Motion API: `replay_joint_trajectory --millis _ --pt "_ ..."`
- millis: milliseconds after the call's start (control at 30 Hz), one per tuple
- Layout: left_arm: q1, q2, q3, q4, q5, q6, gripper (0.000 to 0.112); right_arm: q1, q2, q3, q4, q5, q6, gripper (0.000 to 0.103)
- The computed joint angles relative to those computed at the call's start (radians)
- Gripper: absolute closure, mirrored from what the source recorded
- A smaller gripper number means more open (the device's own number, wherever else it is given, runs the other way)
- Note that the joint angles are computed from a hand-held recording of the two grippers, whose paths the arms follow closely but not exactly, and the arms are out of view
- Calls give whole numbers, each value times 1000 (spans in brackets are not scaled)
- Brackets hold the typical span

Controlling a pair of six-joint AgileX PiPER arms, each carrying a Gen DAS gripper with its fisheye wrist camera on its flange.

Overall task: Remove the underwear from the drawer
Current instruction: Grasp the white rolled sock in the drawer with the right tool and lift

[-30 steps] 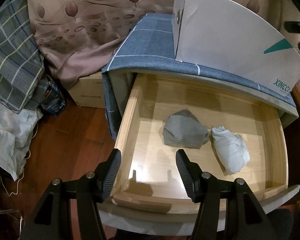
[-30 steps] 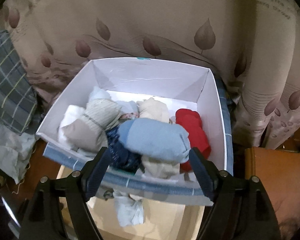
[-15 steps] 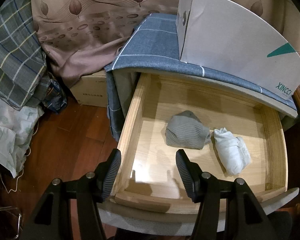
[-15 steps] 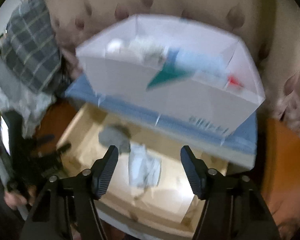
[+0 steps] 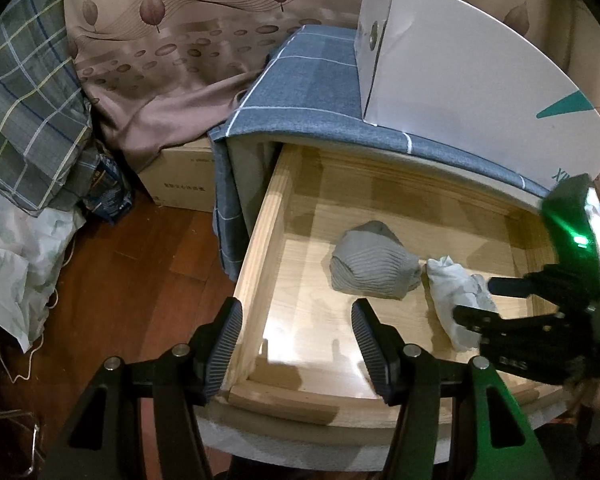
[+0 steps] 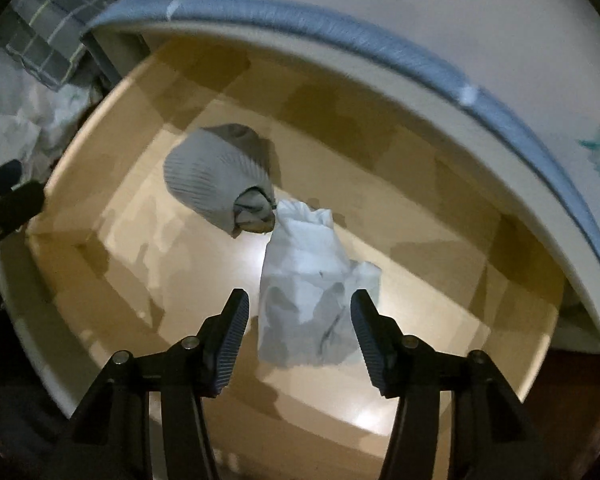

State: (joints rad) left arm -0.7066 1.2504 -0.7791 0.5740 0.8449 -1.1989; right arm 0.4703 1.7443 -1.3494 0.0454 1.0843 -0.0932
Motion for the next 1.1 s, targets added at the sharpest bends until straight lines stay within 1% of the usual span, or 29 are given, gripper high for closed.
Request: replay_joint_trajectory --millis 67,133,167,300,367,467,533,633,867,1100 --pt "1 2 0 -2 -1 0 54 5 49 -24 -1 2 -9 50" --pt "3 5 -2 -6 -3 4 54 16 84 -40 -14 3 -9 44" --pt "2 8 -3 -5 -4 2 54 21 95 -40 -20 -1 -9 43" --pt "4 12 -4 -7 -6 6 54 27 124 -31 -45 -8 -7 43" --pt "4 14 -4 -7 -6 6 54 28 134 -16 -73 -8 3 49" --pt "3 14 -4 -7 -5 5 54 18 123 11 -86 -12 4 51" --pt "0 15 -4 -3 -2 2 54 5 120 17 -96 13 8 53" --pt "-1 17 -2 0 -4 -2 54 -16 116 37 -106 35 18 53" --pt "-6 24 -6 -1 3 3 54 -99 60 141 -122 73 59 53" --pt "-3 37 -15 -17 8 21 54 -139 -9 255 -123 70 92 53"
